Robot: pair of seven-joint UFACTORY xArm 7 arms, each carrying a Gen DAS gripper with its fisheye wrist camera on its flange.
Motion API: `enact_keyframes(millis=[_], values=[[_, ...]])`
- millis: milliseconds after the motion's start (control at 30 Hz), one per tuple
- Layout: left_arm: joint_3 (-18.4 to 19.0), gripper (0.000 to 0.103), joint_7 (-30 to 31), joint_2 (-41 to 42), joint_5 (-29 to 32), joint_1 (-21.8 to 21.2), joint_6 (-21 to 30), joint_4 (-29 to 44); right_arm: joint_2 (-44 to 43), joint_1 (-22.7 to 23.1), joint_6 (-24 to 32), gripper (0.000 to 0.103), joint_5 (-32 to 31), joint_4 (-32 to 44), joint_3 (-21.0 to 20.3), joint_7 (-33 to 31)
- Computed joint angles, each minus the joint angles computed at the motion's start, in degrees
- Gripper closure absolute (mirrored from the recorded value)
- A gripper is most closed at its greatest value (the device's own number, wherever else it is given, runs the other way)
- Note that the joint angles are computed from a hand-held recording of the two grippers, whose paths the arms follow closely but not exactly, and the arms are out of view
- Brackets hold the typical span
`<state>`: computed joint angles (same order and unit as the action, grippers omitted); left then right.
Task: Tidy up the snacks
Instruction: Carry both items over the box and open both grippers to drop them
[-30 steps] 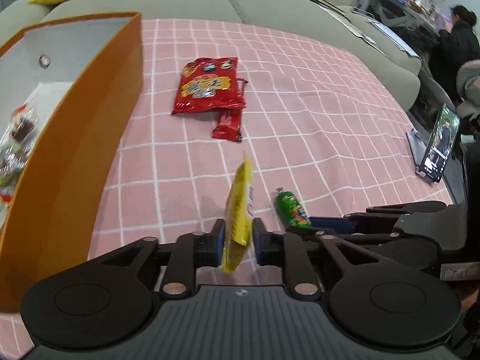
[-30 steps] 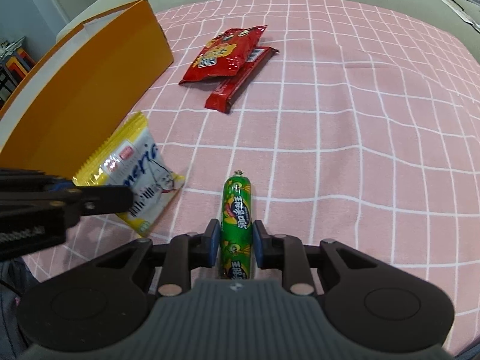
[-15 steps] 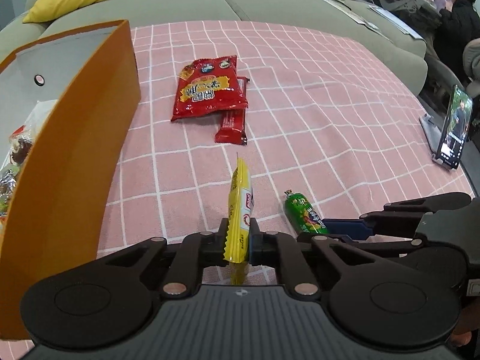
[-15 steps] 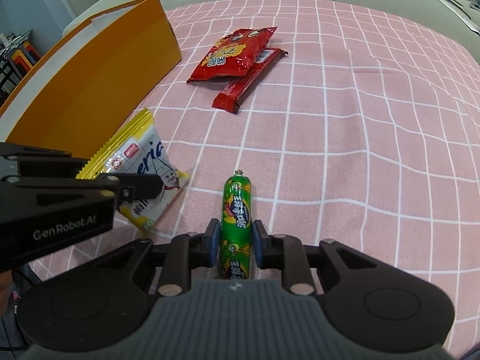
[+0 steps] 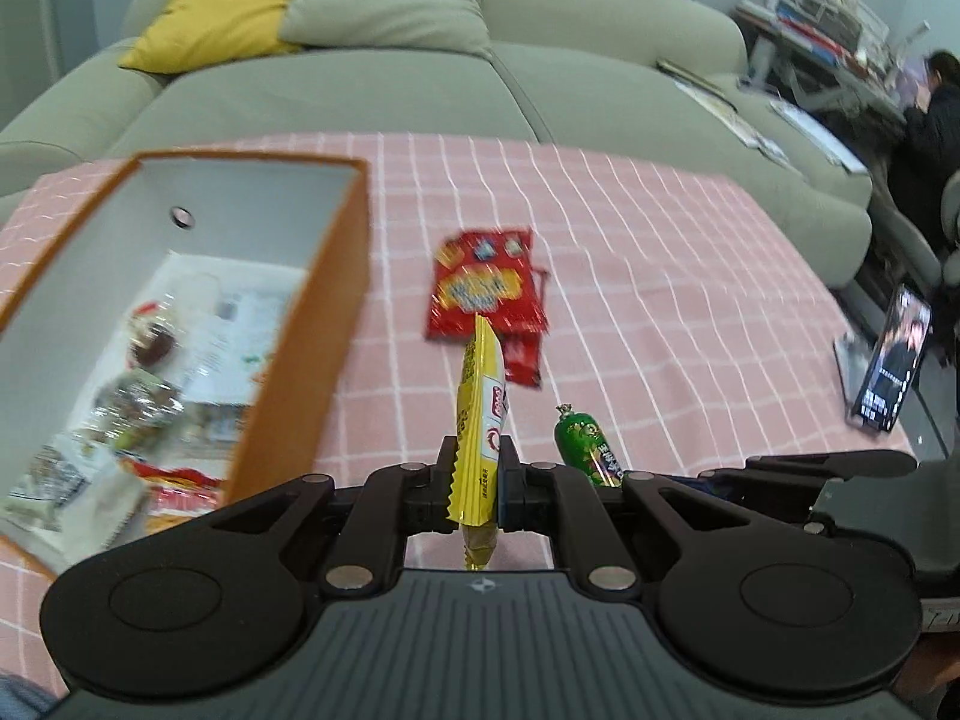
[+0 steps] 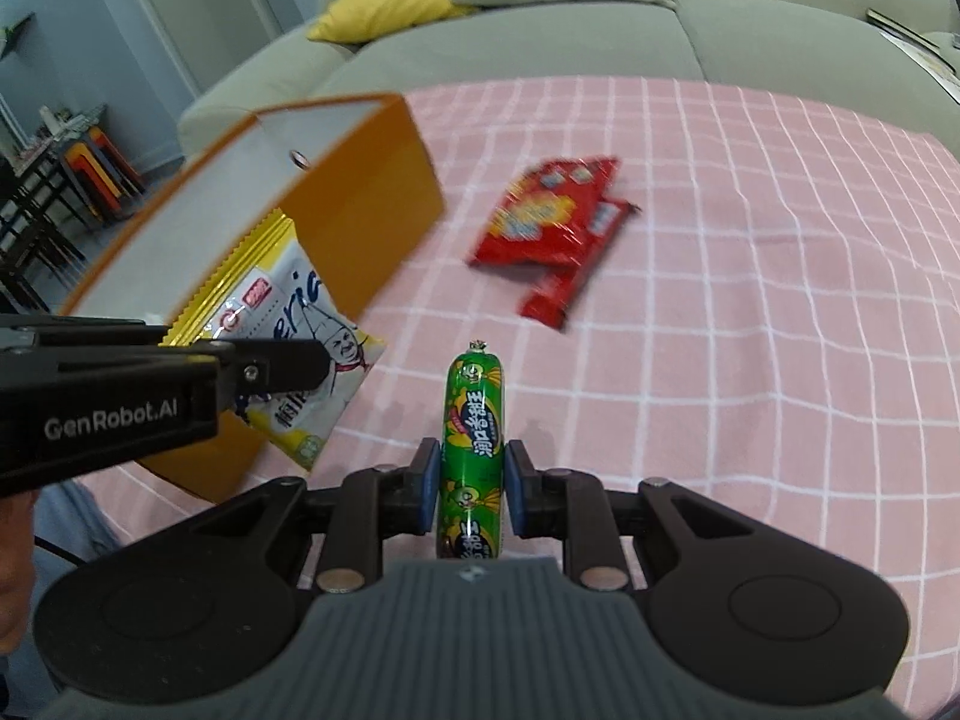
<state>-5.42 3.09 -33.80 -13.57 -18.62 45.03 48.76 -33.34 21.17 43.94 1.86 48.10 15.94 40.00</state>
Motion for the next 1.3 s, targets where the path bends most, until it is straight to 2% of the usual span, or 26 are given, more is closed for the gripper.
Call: enact_keyframes(millis=[333, 567, 767, 1000, 1100, 1300], values=[[3.95, 0.092, 3.27, 0.34, 0.15, 2.81, 2.87, 5.73, 9.33, -0.02, -1.63, 0.084, -3.26, 13.34, 1.34, -3.08], [6.93, 0.092, 8.23, 5.02, 0.01, 6.17, 6.14, 13.18, 19.78, 1.37, -2.1, 0.084, -5.66, 26.48, 1.7, -5.77], [7.7, 0.092, 12.4, 9.22, 0.64, 9.38, 6.37, 17.58, 29.34, 3.85, -0.12, 0.084, -7.28, 37.61, 0.65, -7.39], [7.88, 0.092, 15.16, 15.56, 0.66, 12.26, 6.98, 21.06, 41.38, 7.02, 5.47, 0.084, -8.61, 51.13, -1.97, -11.59], [7.7, 0.092, 16.13, 18.66, 0.25, 13.13, 7.95, 22.83, 47.33, 8.32, 9.82, 0.084, -9.02, 58.13, -3.52, -13.94], [6.32, 0.092, 16.12, 23.81, 1.26, 14.71, 9.82, 25.01, 55.71, 9.85, 17.08, 0.084, -7.97, 66.93, -5.82, -20.11]])
